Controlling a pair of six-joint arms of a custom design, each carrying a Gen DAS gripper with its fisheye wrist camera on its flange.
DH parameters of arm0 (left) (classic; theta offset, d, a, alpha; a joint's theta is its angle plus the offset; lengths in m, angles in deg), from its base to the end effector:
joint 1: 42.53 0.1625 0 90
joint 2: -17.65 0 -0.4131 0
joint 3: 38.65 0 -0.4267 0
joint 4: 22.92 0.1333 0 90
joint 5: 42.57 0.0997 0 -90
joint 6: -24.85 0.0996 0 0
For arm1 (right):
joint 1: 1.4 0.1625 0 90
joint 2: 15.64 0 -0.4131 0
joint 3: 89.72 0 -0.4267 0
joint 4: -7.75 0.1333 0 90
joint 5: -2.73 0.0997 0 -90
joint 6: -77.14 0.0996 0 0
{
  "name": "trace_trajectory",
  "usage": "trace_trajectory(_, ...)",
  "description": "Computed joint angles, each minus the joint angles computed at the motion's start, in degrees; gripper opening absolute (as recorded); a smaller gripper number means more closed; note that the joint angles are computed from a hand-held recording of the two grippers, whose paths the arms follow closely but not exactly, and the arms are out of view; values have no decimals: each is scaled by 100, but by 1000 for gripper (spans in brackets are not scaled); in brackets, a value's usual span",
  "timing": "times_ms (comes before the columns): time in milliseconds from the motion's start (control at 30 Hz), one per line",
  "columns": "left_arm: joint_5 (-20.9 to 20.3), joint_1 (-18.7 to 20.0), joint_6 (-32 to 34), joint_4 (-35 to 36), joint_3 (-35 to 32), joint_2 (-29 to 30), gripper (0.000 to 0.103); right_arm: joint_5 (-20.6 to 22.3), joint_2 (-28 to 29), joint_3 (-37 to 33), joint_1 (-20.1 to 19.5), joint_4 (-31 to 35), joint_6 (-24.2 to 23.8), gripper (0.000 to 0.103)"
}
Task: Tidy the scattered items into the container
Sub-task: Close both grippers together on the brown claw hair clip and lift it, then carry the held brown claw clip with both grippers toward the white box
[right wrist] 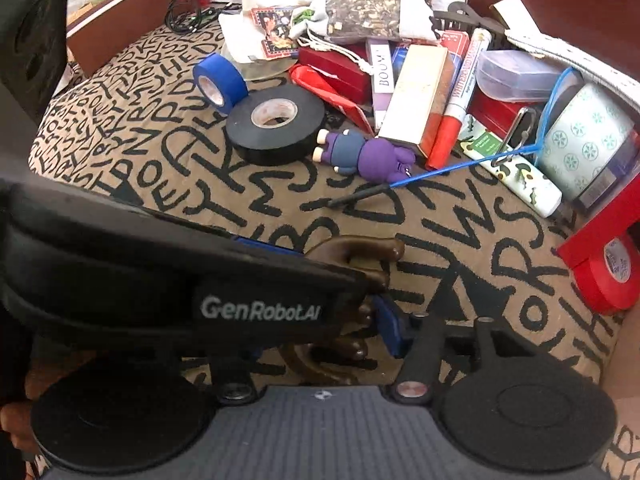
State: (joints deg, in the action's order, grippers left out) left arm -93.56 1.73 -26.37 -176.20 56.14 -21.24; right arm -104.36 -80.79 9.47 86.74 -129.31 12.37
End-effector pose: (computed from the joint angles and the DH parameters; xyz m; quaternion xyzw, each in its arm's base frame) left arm -0.3428 -0.6077 0.0046 -0.0664 0.9386 -0.2897 0.1754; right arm 0.0830 -0.6488 0.2282 0.4983 -0.8469 0.0126 0.1849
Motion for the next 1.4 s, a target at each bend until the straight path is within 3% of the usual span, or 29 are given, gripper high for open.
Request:
trace_trajectory(133, -38, -41, -201, -100, 34, 25, 28, -5, -100, 3, -58, 100, -3, 53)
trace_trajectory(367, 143, -297, -342, -116, -82, 99, 27, 155, -406, 17, -112, 298, -65, 53)
trace_trajectory(600, 406, -547, 55, -267, -603, 383, 27, 577, -722, -239, -156, 475, -138, 53)
trace_trajectory(733, 486, -641, 623, -370, -1166, 707, 26, 876, -844, -440, -227, 417, -107, 53)
trace_trajectory(1000, 161, -640, 1889, -471, -2614, 1572, 27, 1307, -834, -1040, -445, 138, 3, 53)
trace_trajectory(1200, -207, -528, 2497, -201, -4015, 2477, 27, 1296, -511, -1717, -608, -8, 101, 53)
trace_trajectory(1400, -441, -374, 2459, 233, -4959, 3052, 28, 1120, 9, -2412, -709, 118, 126, 53)
